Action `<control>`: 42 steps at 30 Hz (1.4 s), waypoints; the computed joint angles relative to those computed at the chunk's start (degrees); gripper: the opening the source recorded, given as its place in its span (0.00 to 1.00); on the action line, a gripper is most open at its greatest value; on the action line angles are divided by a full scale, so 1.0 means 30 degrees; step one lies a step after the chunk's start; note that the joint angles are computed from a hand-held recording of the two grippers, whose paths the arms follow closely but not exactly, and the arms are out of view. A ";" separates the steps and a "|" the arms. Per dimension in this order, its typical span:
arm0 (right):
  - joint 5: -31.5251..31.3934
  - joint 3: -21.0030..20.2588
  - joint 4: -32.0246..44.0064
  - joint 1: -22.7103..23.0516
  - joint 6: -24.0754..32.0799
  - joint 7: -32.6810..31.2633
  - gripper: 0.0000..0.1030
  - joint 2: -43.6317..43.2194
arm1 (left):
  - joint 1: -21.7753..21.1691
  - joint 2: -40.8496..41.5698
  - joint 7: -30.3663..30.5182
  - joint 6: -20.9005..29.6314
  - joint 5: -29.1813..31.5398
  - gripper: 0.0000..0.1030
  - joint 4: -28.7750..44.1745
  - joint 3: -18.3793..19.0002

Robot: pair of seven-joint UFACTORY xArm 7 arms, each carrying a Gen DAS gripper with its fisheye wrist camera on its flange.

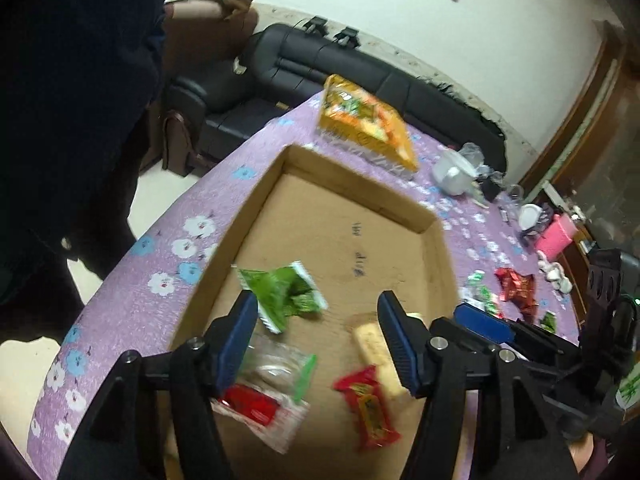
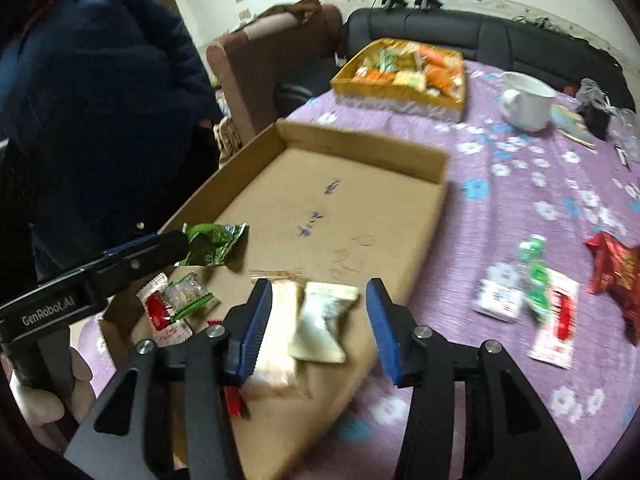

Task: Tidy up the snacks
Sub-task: 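Move both grippers back over the remaining snacks on the tablecloth, then grasp the white-and-red packet with the right gripper while the left grasps the white cylindrical candy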

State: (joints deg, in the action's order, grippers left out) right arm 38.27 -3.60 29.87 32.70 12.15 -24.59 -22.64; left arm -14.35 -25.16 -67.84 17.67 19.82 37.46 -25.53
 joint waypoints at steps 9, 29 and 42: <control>-0.3524 -0.2705 -0.4521 -0.6030 0.2973 0.0019 0.50 -0.7130 | -0.0720 0.1204 0.0125 -0.0015 0.0515 0.72 0.1970 -0.1213; 0.0362 -0.3292 -0.1724 -0.4035 0.0445 -0.2672 0.50 -0.0187 | -0.5184 0.7436 0.0793 0.4468 0.6068 0.50 0.8362 0.0077; 0.2785 -0.6590 -0.2180 -0.2896 0.0062 -0.5319 0.24 -0.0972 | -0.8438 1.4684 0.7656 0.8732 0.5134 0.53 1.5949 0.2319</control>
State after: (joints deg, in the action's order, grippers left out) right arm 46.63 -23.37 23.33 24.01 12.33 -40.55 -25.56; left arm -39.67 18.90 -44.87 43.86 35.23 85.31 -18.57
